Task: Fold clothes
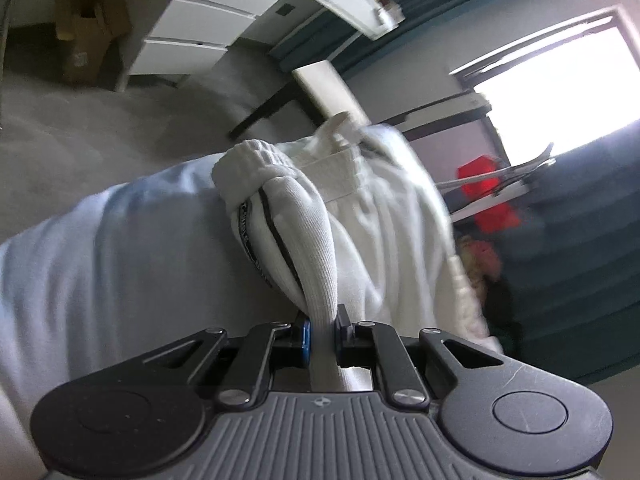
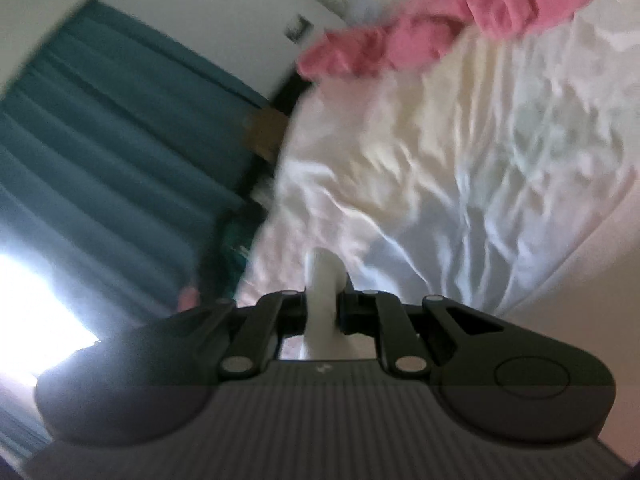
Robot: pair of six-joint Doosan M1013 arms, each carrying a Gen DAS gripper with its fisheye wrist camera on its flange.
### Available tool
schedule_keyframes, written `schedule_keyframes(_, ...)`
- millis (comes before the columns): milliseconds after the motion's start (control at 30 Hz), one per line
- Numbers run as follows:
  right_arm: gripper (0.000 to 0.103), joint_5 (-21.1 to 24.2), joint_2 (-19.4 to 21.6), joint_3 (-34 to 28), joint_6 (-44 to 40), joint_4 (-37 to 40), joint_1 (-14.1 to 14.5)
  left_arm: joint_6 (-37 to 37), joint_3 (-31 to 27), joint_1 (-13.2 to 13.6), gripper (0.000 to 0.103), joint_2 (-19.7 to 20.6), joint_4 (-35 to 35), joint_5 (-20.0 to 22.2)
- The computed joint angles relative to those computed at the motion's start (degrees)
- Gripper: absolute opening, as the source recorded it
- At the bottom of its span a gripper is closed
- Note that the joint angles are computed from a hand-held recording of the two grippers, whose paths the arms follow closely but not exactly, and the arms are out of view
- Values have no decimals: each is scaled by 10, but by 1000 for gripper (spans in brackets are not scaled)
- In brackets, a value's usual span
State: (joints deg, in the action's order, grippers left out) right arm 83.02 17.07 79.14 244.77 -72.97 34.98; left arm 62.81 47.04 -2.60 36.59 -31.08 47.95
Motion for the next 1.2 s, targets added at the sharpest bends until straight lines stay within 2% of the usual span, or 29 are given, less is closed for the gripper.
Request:
schedule_keyframes(33,12,20,4,-8,0,-33,9,16,11,2,11,-5,-25,-18)
schedule_keyframes(100,12,46,23,-49,-58,-70,7,16,20,2,11,-7,-42,-47)
schedule_keyframes(133,12,56,33,-71,-91,-87,4,-6,20,1,11,-8,-30,-55)
schedule_keyframes(233,12,35,68,-142,-186,-64,-40,-132,5,-10,11,-5,56,-56)
schedule_keyframes(300,12,14,96,-187,-279,-15,-78,-154,11,-19,11,-7,83,-77)
schedule_keyframes(433,13,-48,144,-231,-437,117,-138,-166,-13,-31,11,5,145,-43)
schedule_keyframes(500,14,-56,159,-236,-471,174,-154,-167,-26,-35,11,12,167,-23)
schedule_keyframes(567,15,-76,158,-214,-443,199,-160,-171,-22,-39,12,9,190,-20)
schedule_keyframes(633,26,-93,149,-187,-381,204,-156,-175,-19,-42,12,6,205,-17)
schedule_keyframes(700,53,-111,134,-158,-320,203,-149,-175,-25,-45,12,9,217,-10)
schedule_keyframes(767,62,-131,114,-126,-272,187,-137,-170,-32,-47,12,11,229,-1)
schedule_keyframes(867,64,-125,94,-108,-261,174,-117,-153,-43,-47,13,15,229,25)
schedule_keyframes(967,63,-94,79,-104,-264,167,-99,-134,-38,-38,13,14,194,36)
schedule_keyframes(1000,64,-97,69,-94,-246,177,-95,-130,-35,-34,13,12,178,38)
schedule_keyframes(1067,64,-110,48,-70,-204,204,-89,-122,-27,-27,13,10,147,43)
schedule_keyframes(1167,62,-181,18,-13,-150,241,-91,-115,-20,-22,13,8,123,39)
schedule_keyframes(1200,57,-211,10,5,-129,237,-93,-118,-21,-22,13,9,124,42)
